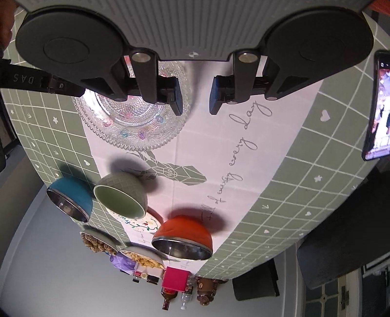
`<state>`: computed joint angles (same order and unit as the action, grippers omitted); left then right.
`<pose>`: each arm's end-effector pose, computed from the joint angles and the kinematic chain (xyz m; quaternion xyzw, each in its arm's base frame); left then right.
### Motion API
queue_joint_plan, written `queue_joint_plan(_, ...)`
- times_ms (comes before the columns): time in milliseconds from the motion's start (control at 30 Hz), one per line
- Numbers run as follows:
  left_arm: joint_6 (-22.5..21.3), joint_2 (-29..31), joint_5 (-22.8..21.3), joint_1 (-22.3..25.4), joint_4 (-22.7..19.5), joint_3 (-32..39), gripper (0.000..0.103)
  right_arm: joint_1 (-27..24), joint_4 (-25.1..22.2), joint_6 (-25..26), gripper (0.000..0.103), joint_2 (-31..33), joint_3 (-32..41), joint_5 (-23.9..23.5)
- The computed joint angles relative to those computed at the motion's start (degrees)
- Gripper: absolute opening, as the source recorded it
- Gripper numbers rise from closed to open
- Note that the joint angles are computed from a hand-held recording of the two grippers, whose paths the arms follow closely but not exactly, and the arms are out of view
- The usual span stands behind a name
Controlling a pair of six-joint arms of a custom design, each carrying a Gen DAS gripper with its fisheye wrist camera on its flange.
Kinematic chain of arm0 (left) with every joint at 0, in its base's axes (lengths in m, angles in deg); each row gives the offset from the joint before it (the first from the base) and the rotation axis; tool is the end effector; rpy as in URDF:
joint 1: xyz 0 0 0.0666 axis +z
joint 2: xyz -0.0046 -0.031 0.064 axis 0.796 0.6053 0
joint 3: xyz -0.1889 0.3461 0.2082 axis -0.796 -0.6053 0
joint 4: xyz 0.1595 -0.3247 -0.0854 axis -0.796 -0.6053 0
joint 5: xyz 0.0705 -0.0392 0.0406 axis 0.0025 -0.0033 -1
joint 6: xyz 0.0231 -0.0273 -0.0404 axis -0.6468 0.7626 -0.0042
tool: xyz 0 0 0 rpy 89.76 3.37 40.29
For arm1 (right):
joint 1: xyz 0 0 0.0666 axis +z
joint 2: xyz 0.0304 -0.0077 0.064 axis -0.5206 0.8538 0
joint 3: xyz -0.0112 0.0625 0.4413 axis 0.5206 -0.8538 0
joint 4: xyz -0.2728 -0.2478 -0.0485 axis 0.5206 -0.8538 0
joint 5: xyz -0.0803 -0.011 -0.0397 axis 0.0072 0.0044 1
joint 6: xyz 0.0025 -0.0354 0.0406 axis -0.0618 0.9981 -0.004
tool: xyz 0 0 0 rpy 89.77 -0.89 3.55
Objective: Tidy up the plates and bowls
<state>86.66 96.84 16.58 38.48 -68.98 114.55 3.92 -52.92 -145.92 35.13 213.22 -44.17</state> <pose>0.6833 -0.1829 0.4349 0.1551 0.9241 -0.1514 0.3149 0.5937 0.4063 0.4259 0.2252 0.9167 0.1095 0.3114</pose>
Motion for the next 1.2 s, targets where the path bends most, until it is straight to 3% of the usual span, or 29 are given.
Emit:
queue_joint_plan(133, 1.5, 1.6, 3.2, 0.6, -3.8, 2.5, 0.026, 0.0, 1.8, 0.0, 0.009, -0.6, -1.2, -1.0)
queue_joint_plan(267, 0.9, 1.6, 4.6, 0.6, -4.1, 2.7, 0.013, 0.2, 1.8, 0.3, 0.009, -0.5, -1.0, -0.8)
queue_joint_plan(333, 0.0, 1.4, 3.9, 0.4, -3.8, 2.3, 0.013, 0.2, 1.8, 0.5, 0.009, -0.6, -1.0, -0.9)
queue_joint_plan(600, -0.2, 1.2, 3.4, 0.2, -3.2, 2.0, 0.013, 0.2, 2.4, 2.3, 0.012, -0.4, -1.1, -0.8)
queue_joint_plan(767, -3.0, -1.4, -0.8, -0.3, 4.0, -2.2, 0.013, 0.0, 2.7, 1.2, 0.016, -0.9, -1.5, -1.0)
queue_joint_plan(867, -4.0, -2.3, 0.3, -0.3, 6.1, -3.0, 0.013, 0.2, 2.5, 2.0, 0.017, -1.2, -1.2, 1.5)
queue_joint_plan(1033, -7.4, -2.6, 2.5, -1.2, 5.1, -1.8, 0.013, 0.1, 2.4, 3.6, 0.022, -1.9, -0.6, 3.9)
queue_joint_plan(1200, -5.2, -2.0, 4.7, -1.6, 5.8, 1.4, 0.013, -0.2, 0.6, 7.6, 0.028, -1.9, 1.9, 6.5)
